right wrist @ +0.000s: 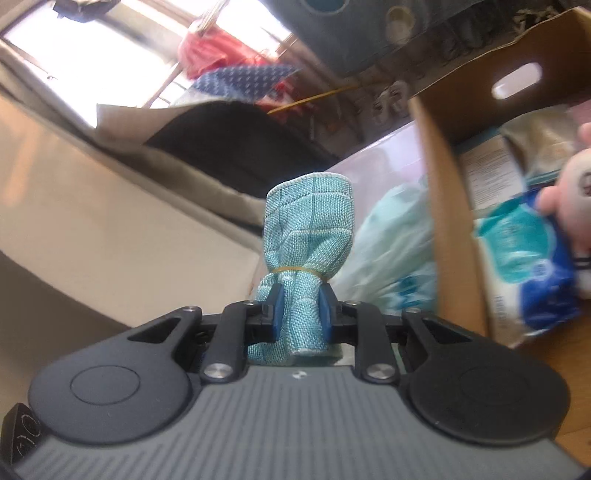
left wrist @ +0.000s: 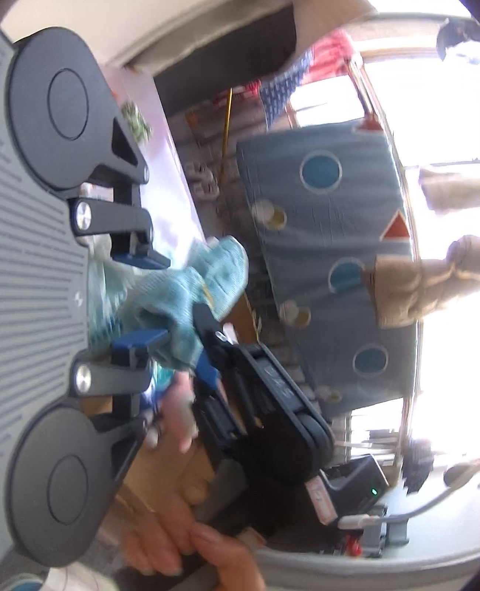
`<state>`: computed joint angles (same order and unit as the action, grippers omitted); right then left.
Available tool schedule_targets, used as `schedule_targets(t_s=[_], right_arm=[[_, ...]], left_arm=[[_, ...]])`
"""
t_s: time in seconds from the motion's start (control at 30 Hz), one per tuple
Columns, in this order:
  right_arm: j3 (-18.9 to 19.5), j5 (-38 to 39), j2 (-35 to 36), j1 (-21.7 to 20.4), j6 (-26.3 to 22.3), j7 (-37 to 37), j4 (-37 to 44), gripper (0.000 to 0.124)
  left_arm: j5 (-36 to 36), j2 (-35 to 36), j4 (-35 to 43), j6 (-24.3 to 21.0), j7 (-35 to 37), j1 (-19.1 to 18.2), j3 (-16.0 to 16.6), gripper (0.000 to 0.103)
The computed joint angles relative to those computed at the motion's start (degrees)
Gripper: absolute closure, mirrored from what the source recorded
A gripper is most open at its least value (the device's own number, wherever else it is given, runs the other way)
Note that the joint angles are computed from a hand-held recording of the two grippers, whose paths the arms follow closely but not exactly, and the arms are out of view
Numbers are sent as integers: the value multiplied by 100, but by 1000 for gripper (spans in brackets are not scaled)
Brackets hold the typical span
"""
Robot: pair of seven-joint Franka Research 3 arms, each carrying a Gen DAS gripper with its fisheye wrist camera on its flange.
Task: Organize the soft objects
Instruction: 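Carry the teal towel into the cardboard box and open the right gripper, then move the right gripper over the table to the white yogurt cup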
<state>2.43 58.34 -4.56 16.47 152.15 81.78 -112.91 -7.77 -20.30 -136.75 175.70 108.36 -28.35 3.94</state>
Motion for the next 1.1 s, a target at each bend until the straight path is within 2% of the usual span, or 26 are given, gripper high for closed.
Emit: schedule_targets(t_s=[0.03,0.1,0.17,0.27,0.33,0.47,0.67,0.83,0.9,1.1], right_arm=[[-55,-100,-236,-77,98,78,-256,105],[-166,-381,-631,-229,335,251,-709,105],[-259,-840,-911,-426,488,551,-1018,105],[-266,-1920,-1111,-834,586,1167,-1292,105],[-241,-2527,-1081,-1053,628,1553,-1367,105],[-56,-3961,-730,-1456,625,2367,-1341,101],[54,-5751,-425,-1612,373,3272,-1241,101],[-31,-5898,-543,-1450,347,3417,-1324,101],[-72,-5767,-571,-1390,375,3392,-1339,101],[-259,-4304,-966,-846,805,2688,-1630,92]], left_arm=[[-61,113,68,-16,71,-130,63,64],[-135,285,170,-78,140,-166,37,64],[-124,338,169,-139,114,2,-114,64],[-51,395,154,-195,25,308,-275,63],[27,646,425,-299,-29,555,-320,63],[345,622,467,-539,-433,1168,-621,63],[594,447,395,-769,-761,1590,-686,63],[586,321,280,-855,-858,1701,-573,62],[622,254,210,-864,-902,1772,-548,58],[728,-95,-126,-874,-980,1973,-375,41]])
